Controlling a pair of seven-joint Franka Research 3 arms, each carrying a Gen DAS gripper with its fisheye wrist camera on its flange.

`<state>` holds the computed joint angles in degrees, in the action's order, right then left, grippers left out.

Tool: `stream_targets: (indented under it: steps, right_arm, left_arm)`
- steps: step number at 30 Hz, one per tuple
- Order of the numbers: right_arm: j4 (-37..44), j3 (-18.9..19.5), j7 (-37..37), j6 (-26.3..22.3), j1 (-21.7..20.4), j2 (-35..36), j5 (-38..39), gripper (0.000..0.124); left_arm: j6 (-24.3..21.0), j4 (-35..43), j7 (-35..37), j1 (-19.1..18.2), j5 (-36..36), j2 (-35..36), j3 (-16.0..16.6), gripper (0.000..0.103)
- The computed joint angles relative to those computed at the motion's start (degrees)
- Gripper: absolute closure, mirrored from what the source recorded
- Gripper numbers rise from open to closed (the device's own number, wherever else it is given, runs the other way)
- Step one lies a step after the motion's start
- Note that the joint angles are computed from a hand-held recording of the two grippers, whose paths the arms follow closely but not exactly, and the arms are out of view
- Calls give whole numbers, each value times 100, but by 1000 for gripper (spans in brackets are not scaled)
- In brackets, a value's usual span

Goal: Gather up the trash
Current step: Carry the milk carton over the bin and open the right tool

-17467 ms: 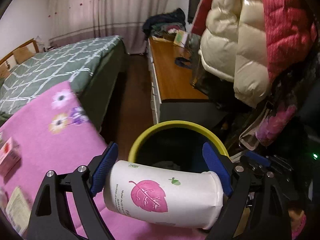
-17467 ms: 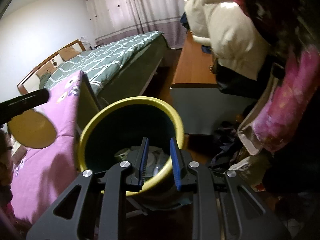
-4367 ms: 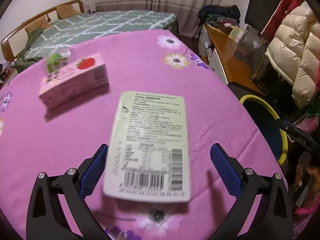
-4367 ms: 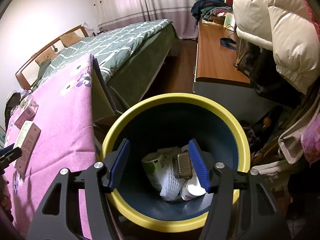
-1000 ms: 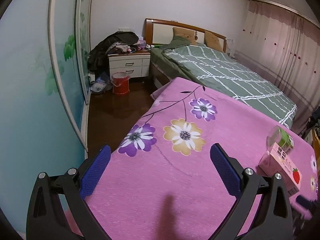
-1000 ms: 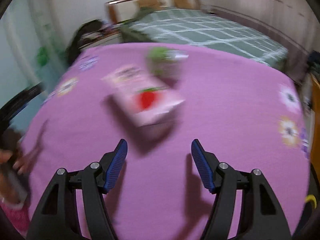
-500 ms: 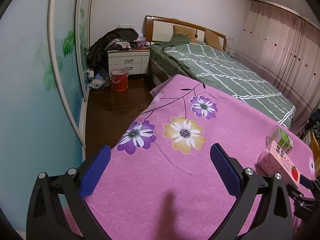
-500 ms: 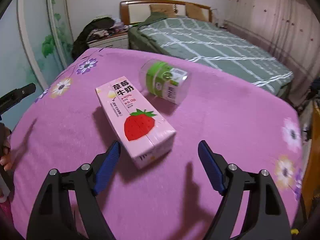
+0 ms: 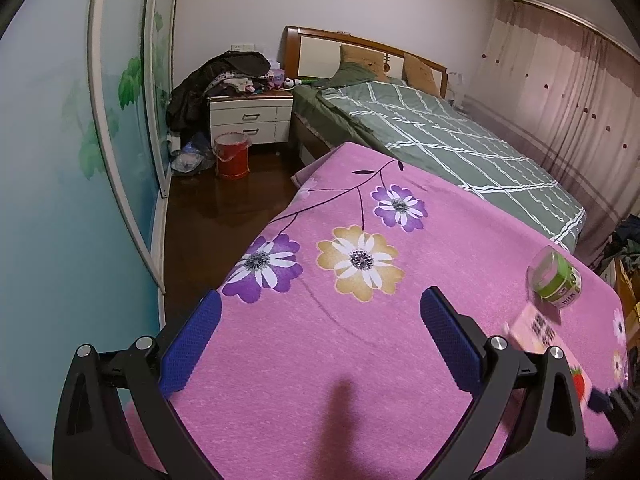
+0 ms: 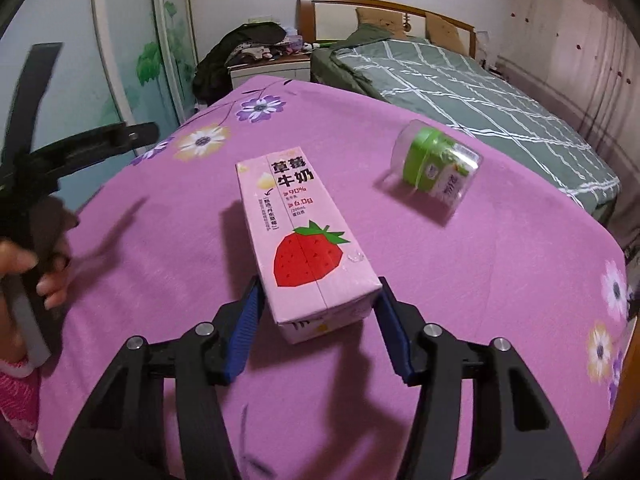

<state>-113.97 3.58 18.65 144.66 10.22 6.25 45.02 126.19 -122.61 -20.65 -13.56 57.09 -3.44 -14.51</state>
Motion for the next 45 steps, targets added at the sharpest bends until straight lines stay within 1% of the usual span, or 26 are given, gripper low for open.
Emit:
stream_targets:
  steps: [3, 7, 11, 15, 21, 26, 29, 32, 37, 38, 39, 40, 42, 45]
  right_arm:
    - [-344, -96, 57, 44, -78, -317, 131, 71]
    - [-722, -329, 141, -106, -245, -710, 468, 72]
    - [-1300, -620, 38, 66, -417, -1229, 890, 72]
    - [-1601, -900, 6, 228, -592, -1606, 1060, 73]
    - [-1795, -1301, 82, 126, -882, -2092, 1127, 74]
    - [-1862, -1515, 231, 235, -1102, -2328, 1061, 75]
    - [-1803, -1632, 395, 460, -1249, -2291, 1034, 75]
    - [-1609, -1705, 776, 757, -1466, -2015, 894, 75]
    - [-1322, -1591, 1449, 1211, -1762, -1407, 267, 73]
    - [-1313, -1532, 1587, 1385, -1786, -1322, 151, 73]
    - [-1295, -1489, 1625, 1472, -1775, -1271, 116, 73]
    - [-1239, -1471, 1577, 1446, -1742, -1231, 185, 72]
    - [-1149, -1388, 1323, 1352, -1588, -1207, 533, 69]
    - [-1012, -1222, 962, 1370, -1360, -1123, 881, 66]
  left_arm:
    - [8, 20, 35, -6, -3, 16, -1, 5]
    - [33, 24, 58, -18, 14, 17, -7, 5]
    - [21, 58, 114, -33, 19, 48, -11, 5]
    - [-35, 138, 205, -65, 42, 115, -17, 5]
    - [-107, 227, 300, -127, 86, 186, -11, 5]
    - [-116, 274, 364, -162, 112, 235, -1, 5]
    - [-115, 315, 407, -182, 142, 273, 5, 5]
    - [-88, 355, 451, -202, 168, 311, 11, 5]
    - [-71, 435, 525, -256, 281, 375, 10, 5]
    - [-49, 457, 555, -268, 315, 393, 9, 5]
    - [39, 477, 593, -278, 365, 416, 11, 5]
    - [155, 486, 622, -284, 408, 432, 18, 5]
    - [344, 583, 773, -307, 460, 524, 22, 5]
    - [716, 905, 1338, -363, 278, 807, 34, 5]
